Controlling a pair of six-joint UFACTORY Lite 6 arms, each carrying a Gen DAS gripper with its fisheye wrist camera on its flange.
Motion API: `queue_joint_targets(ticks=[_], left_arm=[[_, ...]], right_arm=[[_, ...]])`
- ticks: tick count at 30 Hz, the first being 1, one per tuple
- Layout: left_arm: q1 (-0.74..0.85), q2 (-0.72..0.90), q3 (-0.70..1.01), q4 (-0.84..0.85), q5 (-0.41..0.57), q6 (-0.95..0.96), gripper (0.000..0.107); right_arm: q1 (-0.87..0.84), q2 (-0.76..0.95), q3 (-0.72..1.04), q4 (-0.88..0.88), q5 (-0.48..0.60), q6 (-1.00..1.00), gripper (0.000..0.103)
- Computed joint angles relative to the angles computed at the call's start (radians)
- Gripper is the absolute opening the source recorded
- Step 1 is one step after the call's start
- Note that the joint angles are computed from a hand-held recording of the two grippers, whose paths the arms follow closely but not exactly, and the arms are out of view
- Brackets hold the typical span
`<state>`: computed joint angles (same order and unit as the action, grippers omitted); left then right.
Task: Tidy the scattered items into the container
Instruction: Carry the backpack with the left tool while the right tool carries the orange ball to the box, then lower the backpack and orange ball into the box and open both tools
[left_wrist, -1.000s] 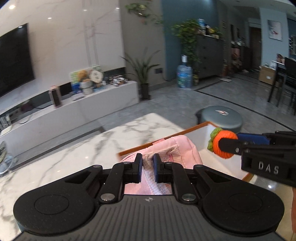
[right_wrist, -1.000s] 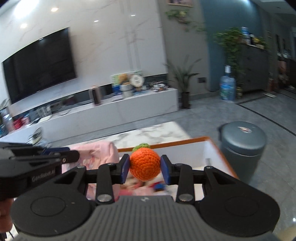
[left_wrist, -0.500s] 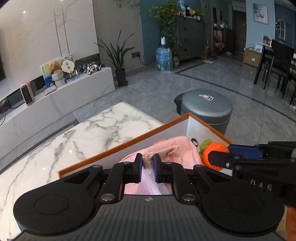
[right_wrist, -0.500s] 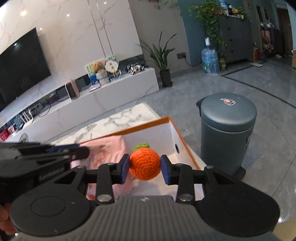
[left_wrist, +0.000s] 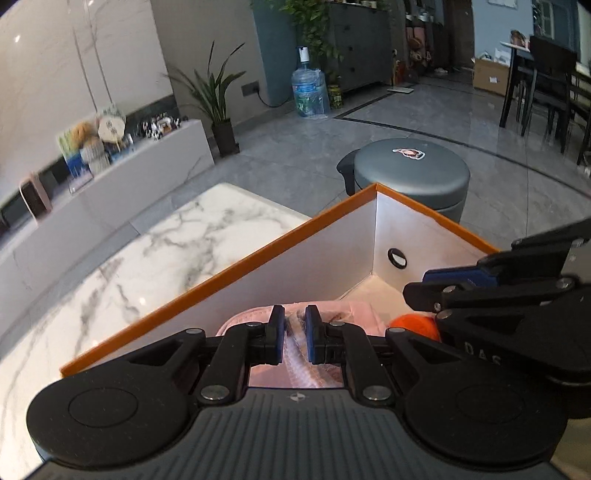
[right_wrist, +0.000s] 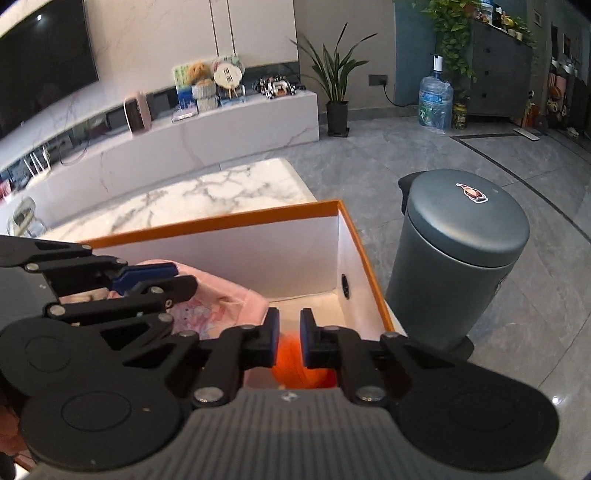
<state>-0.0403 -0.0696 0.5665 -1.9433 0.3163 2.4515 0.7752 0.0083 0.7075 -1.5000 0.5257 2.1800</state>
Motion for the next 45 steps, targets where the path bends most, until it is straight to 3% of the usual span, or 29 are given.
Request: queue_joint_targets(ticks=[8, 16, 22, 26, 29, 37, 40, 45], left_arm=[[0.033, 0.003, 0.008, 0.092, 0.05, -0.09, 0.017], [0.098, -0.07, -0.028, 0.261, 0.091, -0.26, 0.032], [0.119, -0.163, -0.06, 0.368, 0.056, -0.36, 0.044], [0.134, -0.131, -0.013, 0.606, 0.027, -0.618, 0.044], [0.149, -0.063, 0.031, 0.737, 0.056, -0.765, 0.044], [0.063, 0.022, 0.052, 0.623, 0.02, -0.671, 0.04], [0.023, 0.047, 0.054, 0.499, -0.03, -0.576, 0.04], [0.04, 0.03, 0.046, 0.512, -0.013, -0.592, 0.04]], right_arm=[[0.001, -0.031, -0.048, -0.056, -0.007, 0.115, 0.014], [0.091, -0.123, -0.119, 0.073, 0.041, 0.1, 0.02], [0.069, -0.081, -0.077, 0.178, -0.032, -0.028, 0.024], [0.074, -0.049, -0.053, 0.17, -0.034, -0.034, 0.024], [0.071, -0.04, -0.055, 0.154, -0.049, -0.008, 0.031], [0.078, -0.016, -0.062, 0.118, -0.062, 0.07, 0.032], [0.078, -0.018, -0.068, 0.102, -0.055, 0.093, 0.032], [0.087, -0.028, -0.075, 0.105, -0.041, 0.105, 0.032]])
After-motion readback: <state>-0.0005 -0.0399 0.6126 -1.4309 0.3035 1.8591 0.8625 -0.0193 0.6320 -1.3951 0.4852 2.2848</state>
